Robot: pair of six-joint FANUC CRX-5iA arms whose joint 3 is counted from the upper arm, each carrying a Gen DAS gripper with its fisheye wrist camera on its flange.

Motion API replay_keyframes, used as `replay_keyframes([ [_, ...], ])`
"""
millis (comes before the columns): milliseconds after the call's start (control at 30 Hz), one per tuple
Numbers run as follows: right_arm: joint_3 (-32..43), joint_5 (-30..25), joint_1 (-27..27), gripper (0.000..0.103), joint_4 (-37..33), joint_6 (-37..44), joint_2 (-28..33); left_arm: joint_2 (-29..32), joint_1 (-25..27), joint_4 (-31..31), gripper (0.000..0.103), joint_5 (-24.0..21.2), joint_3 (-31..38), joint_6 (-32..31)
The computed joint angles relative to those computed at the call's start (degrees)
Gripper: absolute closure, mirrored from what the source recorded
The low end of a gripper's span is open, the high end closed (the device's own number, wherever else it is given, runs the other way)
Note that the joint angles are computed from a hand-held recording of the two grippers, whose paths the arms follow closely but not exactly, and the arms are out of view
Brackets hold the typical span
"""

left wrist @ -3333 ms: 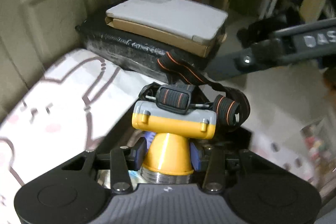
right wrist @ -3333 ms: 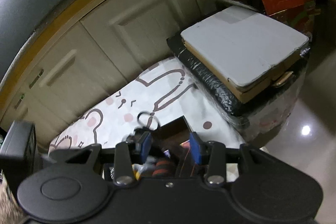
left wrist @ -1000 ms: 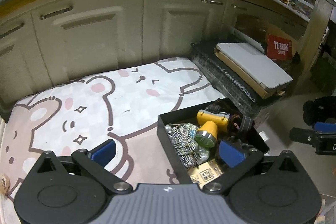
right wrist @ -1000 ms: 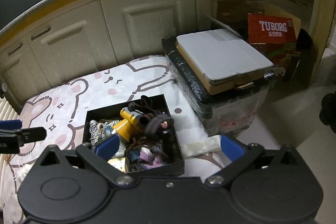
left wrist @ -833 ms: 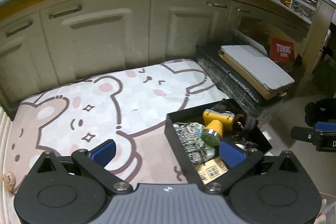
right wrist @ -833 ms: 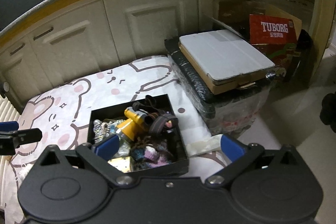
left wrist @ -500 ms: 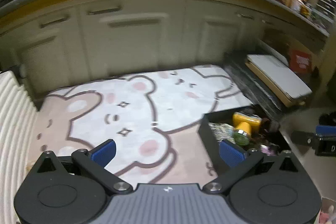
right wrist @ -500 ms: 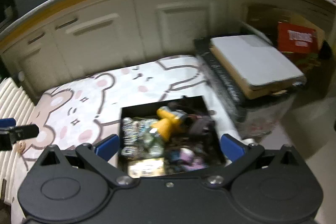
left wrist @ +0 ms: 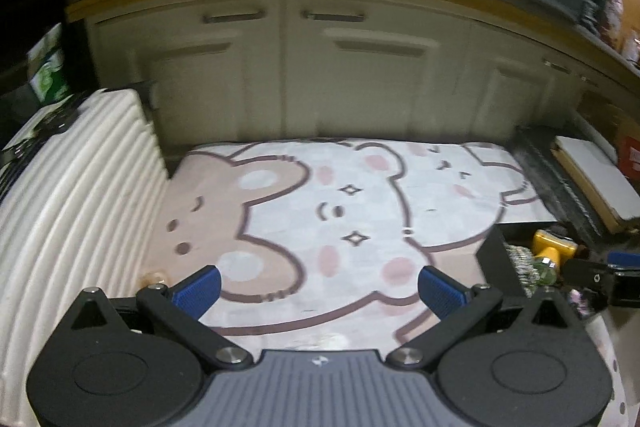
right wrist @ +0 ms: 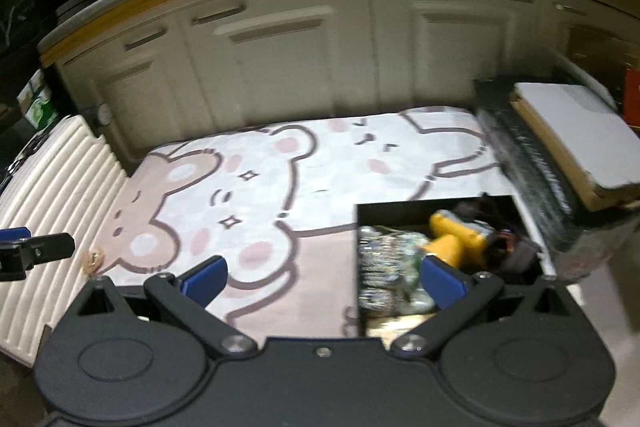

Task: Organize objects
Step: 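Open both tools and withdraw them from the box toward the bed, then grasp the tan plush keychain with left tool while right tool grasps white yarn ball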

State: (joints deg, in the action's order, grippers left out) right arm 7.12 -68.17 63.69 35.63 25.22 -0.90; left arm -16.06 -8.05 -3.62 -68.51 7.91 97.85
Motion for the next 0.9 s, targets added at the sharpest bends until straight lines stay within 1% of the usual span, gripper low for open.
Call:
replay_keyframes([
  [200,2.68,2.31,0.58,0.000,-1.24,2.24,2.67,-1.64,3.62,0.05,0.000,-0.43,-1.64,-0.57],
  [333,3.47,4.45,0.93,0.000,-1.54,3.46,3.64,-2.71,4.65,-1.83,0.000,0.01,-2.64,0.06],
  [500,4.10,7.01,1.06,0.000,-1.64,4.41,4.96,-3.71,8.42,1.31,0.000,1.26,-4.97,-0.46],
  [633,4.67,10.03,0.52,0.000,-5.03,6.51,5.81,-4.37,9.93,1.43,0.000,3.12,-6.54,0.34],
  [667,4.93,10.82,0.38,0.000,-6.11,7.51,6.11,-4.86,11.00,2.84,0.000,4.38,-7.78,-0.54],
  [733,5.52,12.05,0.24,0.000,-7.98,9.39,6.82,-4.97,12.52,4.87,0.000,5.16,-8.90,-2.19],
  [833,5.68,13.75,0.25,0.000,-8.63,11.61,7.99,-4.60,12.95,3.52,0.000,5.71,-9.17,-1.09],
  [900,7.59,12.85,0.06,0.000,-10.92,15.47,9.55,-4.42,13.27,2.32,0.000,6.51,-9.53,0.42],
])
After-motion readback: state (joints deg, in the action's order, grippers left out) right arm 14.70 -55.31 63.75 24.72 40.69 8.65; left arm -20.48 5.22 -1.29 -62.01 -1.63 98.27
